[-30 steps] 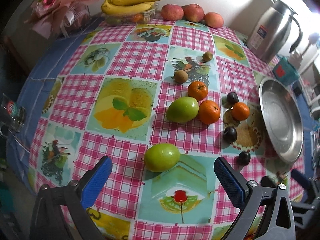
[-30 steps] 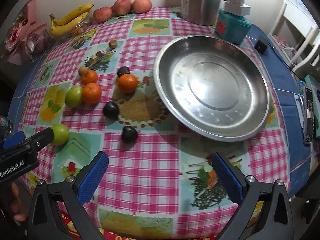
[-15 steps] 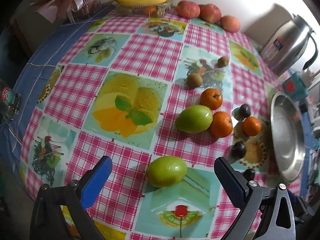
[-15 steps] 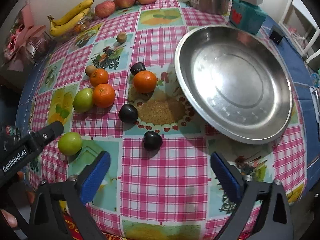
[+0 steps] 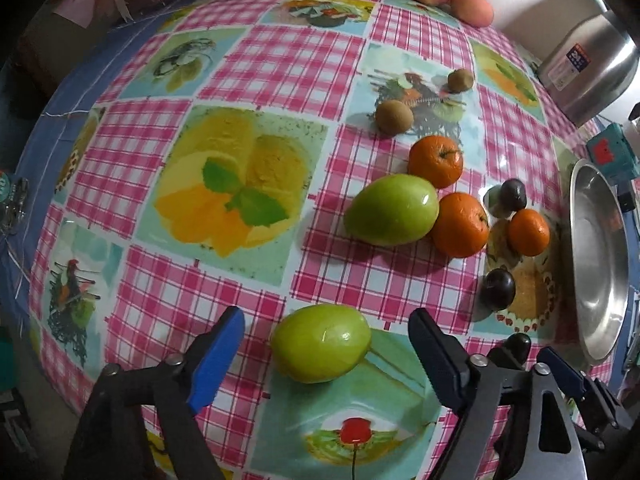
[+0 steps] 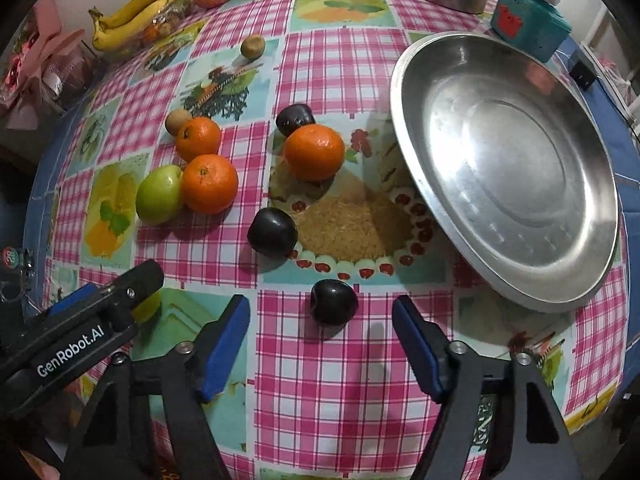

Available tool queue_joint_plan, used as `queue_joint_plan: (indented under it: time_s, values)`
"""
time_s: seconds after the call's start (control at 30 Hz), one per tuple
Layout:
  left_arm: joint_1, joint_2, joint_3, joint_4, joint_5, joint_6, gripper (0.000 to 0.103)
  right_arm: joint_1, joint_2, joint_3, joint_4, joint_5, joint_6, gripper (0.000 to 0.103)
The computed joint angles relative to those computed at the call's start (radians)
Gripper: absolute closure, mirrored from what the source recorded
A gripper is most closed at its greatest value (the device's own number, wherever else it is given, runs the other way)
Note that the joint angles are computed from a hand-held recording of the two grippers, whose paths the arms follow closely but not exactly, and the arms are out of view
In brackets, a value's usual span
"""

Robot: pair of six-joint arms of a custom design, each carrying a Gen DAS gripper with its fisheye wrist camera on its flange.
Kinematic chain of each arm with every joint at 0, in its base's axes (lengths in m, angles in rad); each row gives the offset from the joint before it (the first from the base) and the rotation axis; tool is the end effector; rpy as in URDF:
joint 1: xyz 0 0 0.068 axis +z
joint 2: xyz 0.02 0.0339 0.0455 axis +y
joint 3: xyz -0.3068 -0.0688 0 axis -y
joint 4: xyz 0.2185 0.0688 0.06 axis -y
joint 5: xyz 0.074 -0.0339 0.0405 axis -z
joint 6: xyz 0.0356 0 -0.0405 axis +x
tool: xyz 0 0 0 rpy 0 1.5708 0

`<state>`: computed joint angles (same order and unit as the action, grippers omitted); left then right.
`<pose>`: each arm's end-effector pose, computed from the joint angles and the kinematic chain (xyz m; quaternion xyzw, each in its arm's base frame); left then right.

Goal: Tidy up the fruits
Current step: 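Grasp the dark plum with the right tool while the left tool grasps the green apple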

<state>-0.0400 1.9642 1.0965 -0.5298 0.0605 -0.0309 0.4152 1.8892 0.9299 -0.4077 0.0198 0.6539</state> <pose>0.3432 -0.0159 0.1611 0.0071 0.9958 -0.0332 0.0854 0.2865 0.1255 0.1531 0.1194 0.9876 0.0433 0.0925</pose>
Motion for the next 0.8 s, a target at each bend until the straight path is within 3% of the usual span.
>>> queue_joint_plan:
  time_s: [0.27, 0.4, 0.6, 0.8]
  values:
    - [0.02, 0.016, -0.023, 0.023, 0.039, -0.012, 0.034, -0.001, 0.039, -0.02, 0.04, 0.006, -0.002, 0.053]
    - [0.048, 0.011, -0.014, -0.003, 0.054, 0.002, 0.046, -0.004, 0.046, -0.027, 0.053, 0.009, -0.012, 0.063]
    - [0.045, 0.019, -0.018, 0.015, 0.053, -0.008, 0.048, 0.0, 0.052, -0.021, 0.054, 0.015, -0.014, 0.075]
    - [0.035, 0.012, -0.024, 0.016, 0.057, -0.029, 0.048, -0.013, 0.041, -0.034, 0.064, 0.0, -0.019, 0.076]
